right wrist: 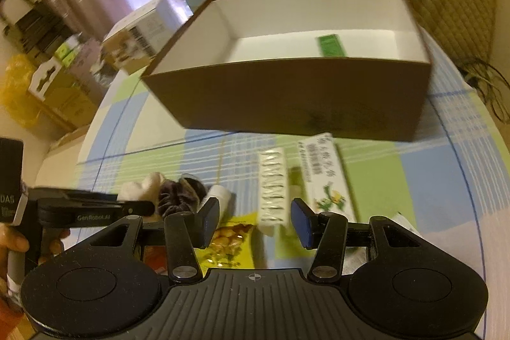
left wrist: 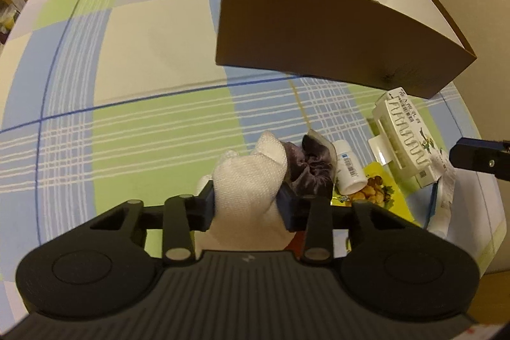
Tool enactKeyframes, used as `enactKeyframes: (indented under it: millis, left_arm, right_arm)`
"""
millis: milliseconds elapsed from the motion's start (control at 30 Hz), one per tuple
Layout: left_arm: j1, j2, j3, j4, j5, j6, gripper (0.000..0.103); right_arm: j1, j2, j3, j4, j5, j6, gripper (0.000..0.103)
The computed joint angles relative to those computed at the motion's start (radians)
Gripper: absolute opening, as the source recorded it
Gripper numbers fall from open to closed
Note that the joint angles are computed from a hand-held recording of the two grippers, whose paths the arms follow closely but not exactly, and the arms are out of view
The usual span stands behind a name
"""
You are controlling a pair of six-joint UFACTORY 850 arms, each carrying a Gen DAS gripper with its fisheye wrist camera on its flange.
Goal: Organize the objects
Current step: 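Grasp white cloth with left tool while right tool grasps small white bottle, then carry white cloth and white bottle with both tools into brown box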
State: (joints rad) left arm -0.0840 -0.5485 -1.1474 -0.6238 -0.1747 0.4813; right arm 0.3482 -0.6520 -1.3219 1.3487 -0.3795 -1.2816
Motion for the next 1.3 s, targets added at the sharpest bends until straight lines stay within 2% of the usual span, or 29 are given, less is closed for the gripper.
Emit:
enactKeyframes:
  millis: [167, 367, 633, 933, 1100, 1300]
  left_arm:
    - [0.014, 0.020, 0.014, 0.065, 0.021, -0.082, 0.033]
    - [0.033, 0.047, 0.038, 0.136, 0.053, -0.180, 0.033]
    - [0.053, 0.070, 0.065, 0.248, 0.074, -0.318, 0.033]
    - [0.057, 0.071, 0.070, 0.207, 0.070, -0.283, 0.033]
    - [0.054, 0.072, 0.071, 0.184, 0.067, -0.261, 0.033]
    - [0.048, 0.084, 0.073, 0.180, 0.074, -0.258, 0.033]
  right_arm:
    - [0.032, -0.021, -0.031, -0.060, -0.007, -0.031, 0.047]
    - [0.082, -0.111, -0.134, -0.340, -0.013, 0.209, 0.035]
    - [0.094, -0.190, -0.227, -0.468, -0.033, 0.385, 0.029]
    - [0.102, -0.243, -0.296, -0.608, -0.054, 0.551, 0.027]
    - [0.101, -0.240, -0.294, -0.602, -0.047, 0.546, 0.024]
    - [0.080, -0.193, -0.243, -0.443, -0.031, 0.408, 0.024]
